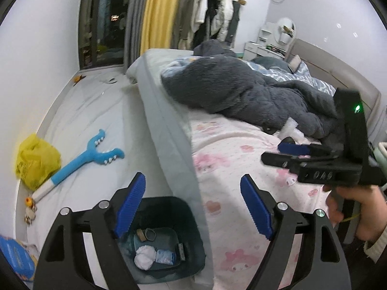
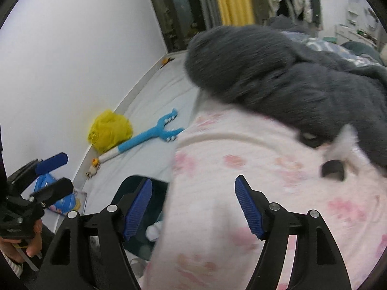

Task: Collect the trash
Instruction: 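Move the right tool to the clear bubble wrap and grasp it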

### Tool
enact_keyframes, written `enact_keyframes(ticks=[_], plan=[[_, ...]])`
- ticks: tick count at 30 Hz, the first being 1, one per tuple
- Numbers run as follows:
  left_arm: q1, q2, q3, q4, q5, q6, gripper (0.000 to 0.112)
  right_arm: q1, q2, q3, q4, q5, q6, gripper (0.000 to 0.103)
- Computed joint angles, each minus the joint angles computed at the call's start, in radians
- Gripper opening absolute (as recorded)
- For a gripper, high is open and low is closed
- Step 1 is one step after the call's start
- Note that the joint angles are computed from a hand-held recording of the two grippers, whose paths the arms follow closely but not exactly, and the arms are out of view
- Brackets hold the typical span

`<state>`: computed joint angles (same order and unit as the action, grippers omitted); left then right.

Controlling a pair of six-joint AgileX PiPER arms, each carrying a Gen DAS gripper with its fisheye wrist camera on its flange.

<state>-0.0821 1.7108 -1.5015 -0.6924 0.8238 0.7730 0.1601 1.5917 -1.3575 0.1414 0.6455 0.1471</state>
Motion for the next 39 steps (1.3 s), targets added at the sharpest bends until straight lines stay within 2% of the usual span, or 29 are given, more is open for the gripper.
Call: enact_keyframes(ticks=[5, 14, 23, 26, 27, 34, 39], plan=[[-0.069, 0.041, -0.033, 0.011, -0.018, -0.039, 0.080, -0.101, -0.053, 0.043, 0.043, -0.021, -0.073, 0.072], [-0.181, 0.106, -0.101, 0.017, -0.028, -0.075, 0.073, -0.297, -0.094, 0.080, 0.227, -0.017, -0.286, 0.072], [-0.264, 0.207, -0.203, 0.000, -0.010, -0.067, 0.070, -0.449, -0.073, 0.103, 0.394, 0.008, -0.491, 0.072], [-0.291, 0.246, -0.243, -0.001, -0.005, -0.072, 0.069, -0.485, -0.039, 0.096, 0.447, 0.029, -0.557, 0.060], [-0.301, 0.256, -0.253, 0.005, -0.006, -0.073, 0.066, -0.491, -0.030, 0.090, 0.455, 0.033, -0.571, 0.059], [-0.362, 0.345, -0.342, 0.032, 0.008, -0.075, 0.064, -0.537, 0.035, 0.034, 0.482, 0.032, -0.670, 0.054], [-0.378, 0.418, -0.442, 0.022, 0.047, -0.105, 0.064, -0.576, 0.101, -0.025, 0.529, 0.046, -0.713, 0.050]])
